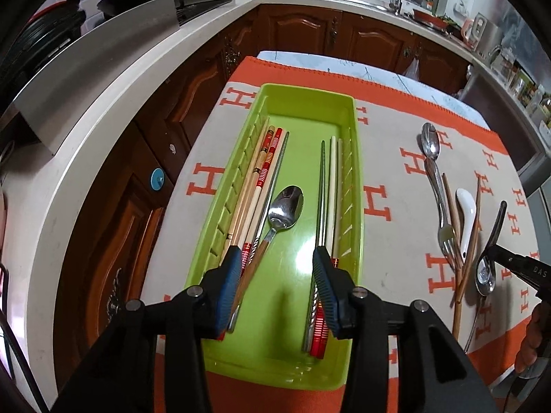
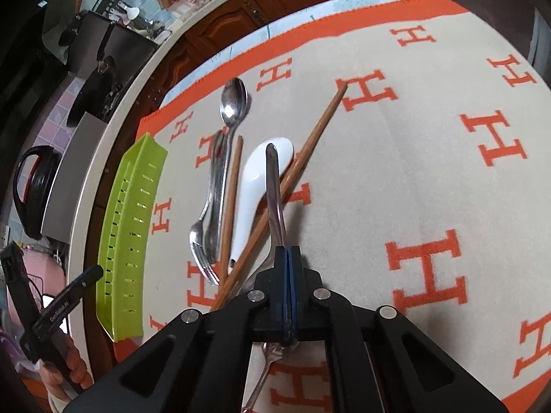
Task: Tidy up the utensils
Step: 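Grasp a steel spoon with the right tool and place it in the tray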
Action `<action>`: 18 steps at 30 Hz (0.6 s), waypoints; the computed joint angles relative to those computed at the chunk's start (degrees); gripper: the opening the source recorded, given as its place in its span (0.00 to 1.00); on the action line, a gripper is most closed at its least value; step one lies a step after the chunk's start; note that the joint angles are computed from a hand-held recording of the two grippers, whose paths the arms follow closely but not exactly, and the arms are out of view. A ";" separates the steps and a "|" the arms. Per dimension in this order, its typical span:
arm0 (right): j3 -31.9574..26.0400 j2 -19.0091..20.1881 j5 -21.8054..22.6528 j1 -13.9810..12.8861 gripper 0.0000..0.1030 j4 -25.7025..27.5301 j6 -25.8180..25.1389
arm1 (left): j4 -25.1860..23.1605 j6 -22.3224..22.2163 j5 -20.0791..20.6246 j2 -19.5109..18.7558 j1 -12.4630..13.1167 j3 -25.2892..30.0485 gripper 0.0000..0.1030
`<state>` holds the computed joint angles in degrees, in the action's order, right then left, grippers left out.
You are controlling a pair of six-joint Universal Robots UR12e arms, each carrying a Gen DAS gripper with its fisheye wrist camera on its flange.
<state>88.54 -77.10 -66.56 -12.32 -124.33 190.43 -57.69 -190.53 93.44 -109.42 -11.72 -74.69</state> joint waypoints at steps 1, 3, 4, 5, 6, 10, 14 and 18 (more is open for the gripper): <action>-0.03 -0.28 0.14 -0.01 0.01 -0.14 0.05 | 0.26 -0.20 -0.16 0.14 0.08 -0.20 0.40; -0.23 -0.94 0.97 0.05 0.01 -0.50 0.32 | 1.32 -0.71 -0.76 0.84 0.43 -1.19 0.40; -0.44 -1.17 1.25 0.19 0.01 -0.73 0.28 | 1.57 -0.86 -0.96 1.02 0.56 -1.40 0.40; -0.76 -1.35 1.50 0.33 0.01 -0.74 0.18 | 2.14 -1.16 -1.37 1.43 0.81 -1.96 0.40; -1.15 -1.51 2.06 0.50 0.01 -0.73 0.06 | 2.53 -1.37 -1.63 1.73 1.01 -2.34 0.40; -4.00 -1.34 4.51 2.04 0.01 -0.11 -1.83 | 3.55 -1.63 -1.01 2.55 1.64 -3.29 0.47; -8.83 0.88 5.85 5.17 0.01 2.29 -5.50 | 5.42 -1.85 0.35 3.24 2.16 -4.09 0.56; -14.04 4.42 5.50 9.03 0.01 5.50 -8.26 | 7.47 -2.74 1.83 4.19 2.66 -5.48 0.67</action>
